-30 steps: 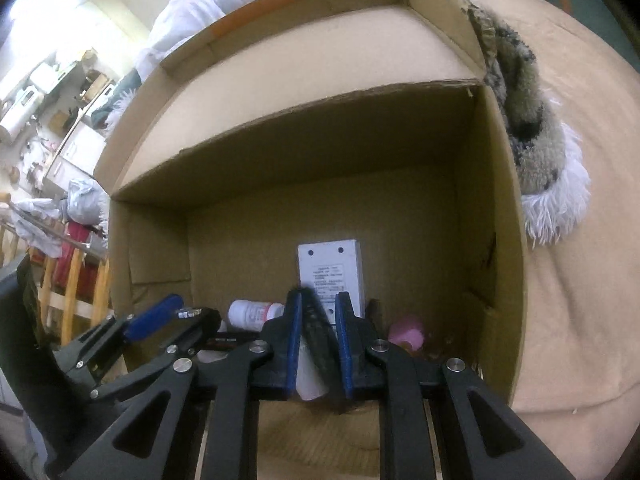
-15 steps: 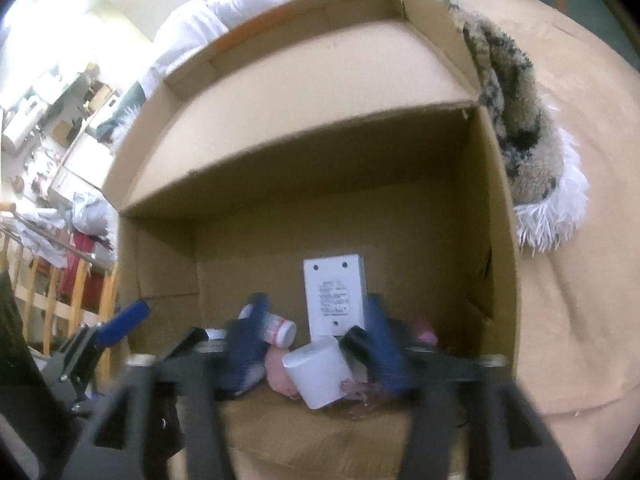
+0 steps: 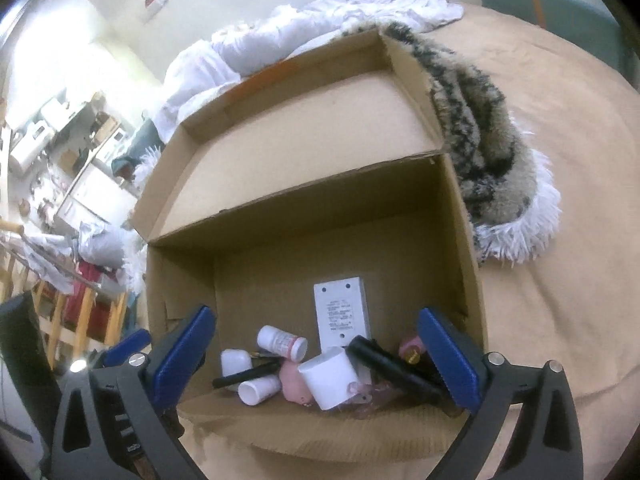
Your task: Organize rigid objects
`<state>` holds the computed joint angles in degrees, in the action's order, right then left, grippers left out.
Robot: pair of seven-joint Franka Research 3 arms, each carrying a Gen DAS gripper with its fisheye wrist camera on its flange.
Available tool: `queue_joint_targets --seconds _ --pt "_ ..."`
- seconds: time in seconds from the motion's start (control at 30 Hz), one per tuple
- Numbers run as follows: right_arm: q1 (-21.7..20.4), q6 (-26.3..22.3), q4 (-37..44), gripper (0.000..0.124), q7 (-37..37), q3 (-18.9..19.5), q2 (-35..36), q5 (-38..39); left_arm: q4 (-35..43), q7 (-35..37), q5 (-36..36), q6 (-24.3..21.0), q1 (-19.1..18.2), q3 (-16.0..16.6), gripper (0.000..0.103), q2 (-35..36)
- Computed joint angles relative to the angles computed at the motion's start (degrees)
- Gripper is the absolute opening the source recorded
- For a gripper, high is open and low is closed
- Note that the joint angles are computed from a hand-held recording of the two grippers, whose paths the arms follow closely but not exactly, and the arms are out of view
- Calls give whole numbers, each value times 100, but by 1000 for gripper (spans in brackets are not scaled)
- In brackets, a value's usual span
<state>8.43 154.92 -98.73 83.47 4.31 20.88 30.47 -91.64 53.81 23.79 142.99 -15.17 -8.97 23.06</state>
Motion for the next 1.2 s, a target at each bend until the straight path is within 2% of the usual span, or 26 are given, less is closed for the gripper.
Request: queue_joint_targets --seconds 0.1,0.17,0.33,0.43,0.63,0.73,0.87,1.0,1.13,1.2 --pt "53 224 -259 103 9 -23 -191 -32 -262 37 -185 108 122 -53 87 -203" --pt "64 318 -448 103 44 -21 -335 5 -493 111 -348 250 219 -101 94 -369" --pt "71 496 -955 103 -95 34 -722 229 -963 227 -636 412 356 -168 96 -684" --pt "134 600 -1274 103 -199 36 -971 272 -1261 315 -843 551 433 -210 103 -911" --pt "274 741 -1834 103 -424 60 -1393 494 -1949 178 -586 758 402 -155 103 -1482" --pt "411 870 -2112 103 -222 -9 -1570 235 -2264 -68 -287 842 391 -127 103 -1735" --pt "492 960 -2378 103 -165 -16 -1727 222 -2612 173 -591 1067 472 -195 103 -2013" --pt "598 1185 -2599 103 163 -50 -1830 -201 -2873 -180 -102 1258 473 -188 103 -2263" --pt "696 1632 -2859 103 997 -126 -1949 -1314 -3091 -432 121 1515 524 -198 102 -2440" --pt "698 1819 -2967 103 1139 -118 -2017 -1538 -3144 -687 374 1624 567 -202 102 -2487"
